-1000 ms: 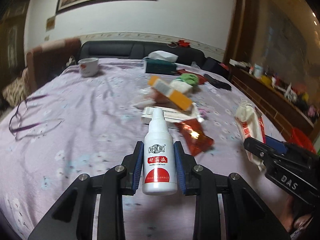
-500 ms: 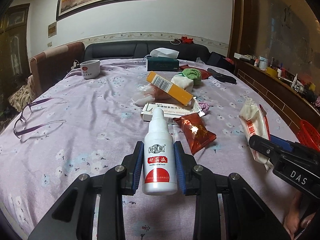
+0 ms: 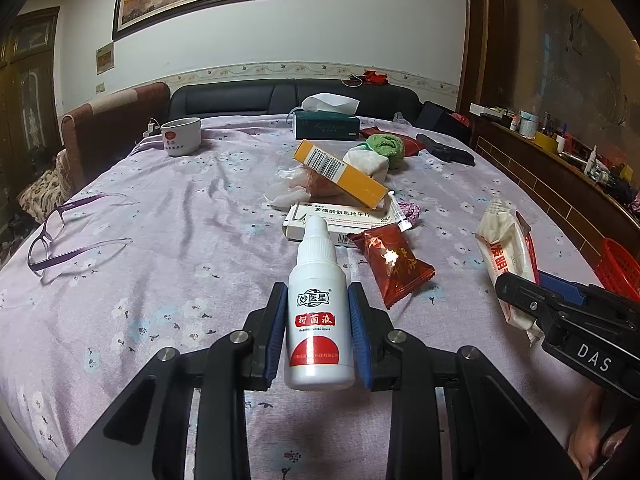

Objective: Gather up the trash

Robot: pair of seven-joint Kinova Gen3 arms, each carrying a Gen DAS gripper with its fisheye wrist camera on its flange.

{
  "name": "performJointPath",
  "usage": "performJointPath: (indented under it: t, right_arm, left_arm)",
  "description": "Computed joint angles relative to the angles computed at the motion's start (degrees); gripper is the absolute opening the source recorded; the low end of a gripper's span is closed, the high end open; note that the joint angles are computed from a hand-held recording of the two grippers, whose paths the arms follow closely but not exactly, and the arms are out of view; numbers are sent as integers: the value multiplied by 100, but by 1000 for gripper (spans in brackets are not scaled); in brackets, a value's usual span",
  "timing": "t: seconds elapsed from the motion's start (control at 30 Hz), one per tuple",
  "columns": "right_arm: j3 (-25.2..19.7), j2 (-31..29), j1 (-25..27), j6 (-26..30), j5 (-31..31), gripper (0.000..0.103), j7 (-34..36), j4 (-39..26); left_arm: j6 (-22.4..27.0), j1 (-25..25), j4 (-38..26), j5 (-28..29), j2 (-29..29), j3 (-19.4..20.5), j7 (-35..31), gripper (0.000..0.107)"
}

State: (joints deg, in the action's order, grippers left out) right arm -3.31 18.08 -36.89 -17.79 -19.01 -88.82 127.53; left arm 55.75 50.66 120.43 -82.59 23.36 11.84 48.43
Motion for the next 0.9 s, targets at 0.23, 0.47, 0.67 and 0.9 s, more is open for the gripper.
performJointPath:
  t: [0.23, 0.47, 0.67, 0.9]
  right_arm:
    - [-30, 9, 30, -25, 30, 49, -18, 3]
    - [17, 7, -14, 3, -21, 49, 17, -9]
    - [-32, -3, 31, -48, 10, 49, -13, 19]
    - [-119, -13, 101, -190, 96, 49, -91, 97]
  left_arm:
    - [8, 3, -4, 4, 2, 0, 5, 29]
    - [-87, -47, 96, -153, -35, 10, 189, 29]
    - [-90, -85, 132, -199, -46, 51, 247, 29]
    - [-81, -93, 138, -186, -50, 62, 250, 29]
